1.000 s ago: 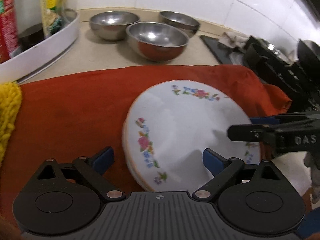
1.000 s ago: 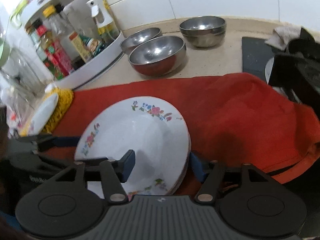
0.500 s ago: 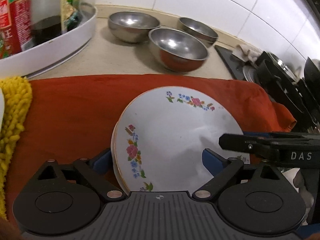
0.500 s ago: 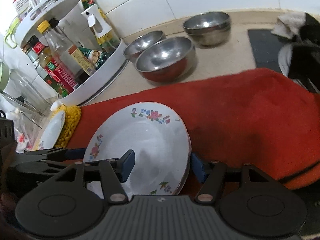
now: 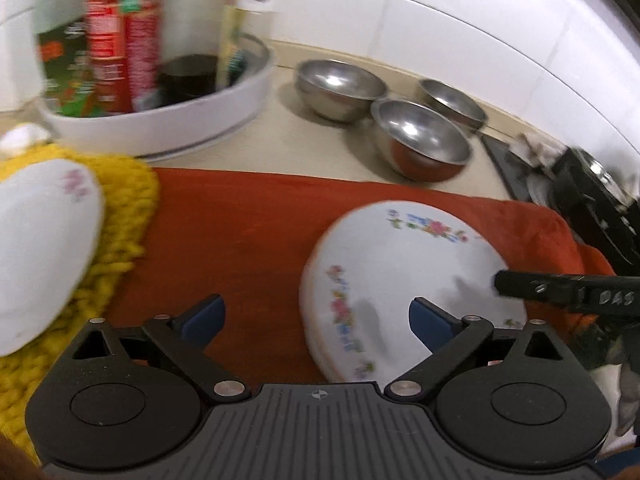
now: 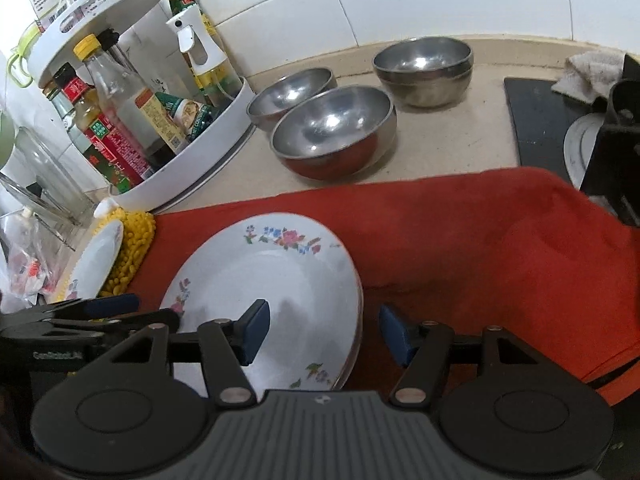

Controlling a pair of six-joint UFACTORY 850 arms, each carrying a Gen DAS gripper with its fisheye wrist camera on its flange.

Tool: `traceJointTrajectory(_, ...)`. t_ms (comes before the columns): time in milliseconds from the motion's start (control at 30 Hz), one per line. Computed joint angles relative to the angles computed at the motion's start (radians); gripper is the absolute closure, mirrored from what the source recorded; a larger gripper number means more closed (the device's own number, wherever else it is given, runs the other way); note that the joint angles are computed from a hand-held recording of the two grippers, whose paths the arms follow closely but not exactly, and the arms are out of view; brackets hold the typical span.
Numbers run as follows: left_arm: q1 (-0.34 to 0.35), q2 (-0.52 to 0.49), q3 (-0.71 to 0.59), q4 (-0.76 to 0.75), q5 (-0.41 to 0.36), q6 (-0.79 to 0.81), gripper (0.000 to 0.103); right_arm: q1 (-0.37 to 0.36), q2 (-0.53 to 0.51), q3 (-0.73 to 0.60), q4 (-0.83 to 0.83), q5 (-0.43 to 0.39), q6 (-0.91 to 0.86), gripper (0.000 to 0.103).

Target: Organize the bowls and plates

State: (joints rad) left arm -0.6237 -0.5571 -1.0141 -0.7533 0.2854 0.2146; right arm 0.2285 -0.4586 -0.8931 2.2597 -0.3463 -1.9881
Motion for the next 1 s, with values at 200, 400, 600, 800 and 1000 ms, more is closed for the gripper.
traceJointTrajectory(200,-0.029,0.068,0.074,-0.421,0.144,0.306,0.001,-0.006,0.005,-0.018,0.054,-0.038,-0.120,0.046)
traceJointTrajectory(400,-0.014,0.130,0.144,-0.602,0.269,0.399,0.000,0.025,-0.023,-0.080,0.041,-0.064,-0.158,0.045)
traceJointTrajectory(600,0.034,0.183,0.206,-0.624,0.354,0.403,0.000,0.079,-0.044,-0.133,0.082,-0.082,-0.203,0.041)
traceJointTrajectory(800,0.091,0.235,0.264,-0.589,0.381,0.382,0.000,0.146,-0.072,-0.198,0.136,-0.051,-0.246,0.041)
traceJointTrajectory(1000,0.153,0.265,0.307,-0.511,0.360,0.335,0.000,0.204,-0.119,-0.280,0.059,-0.027,-0.147,0.041)
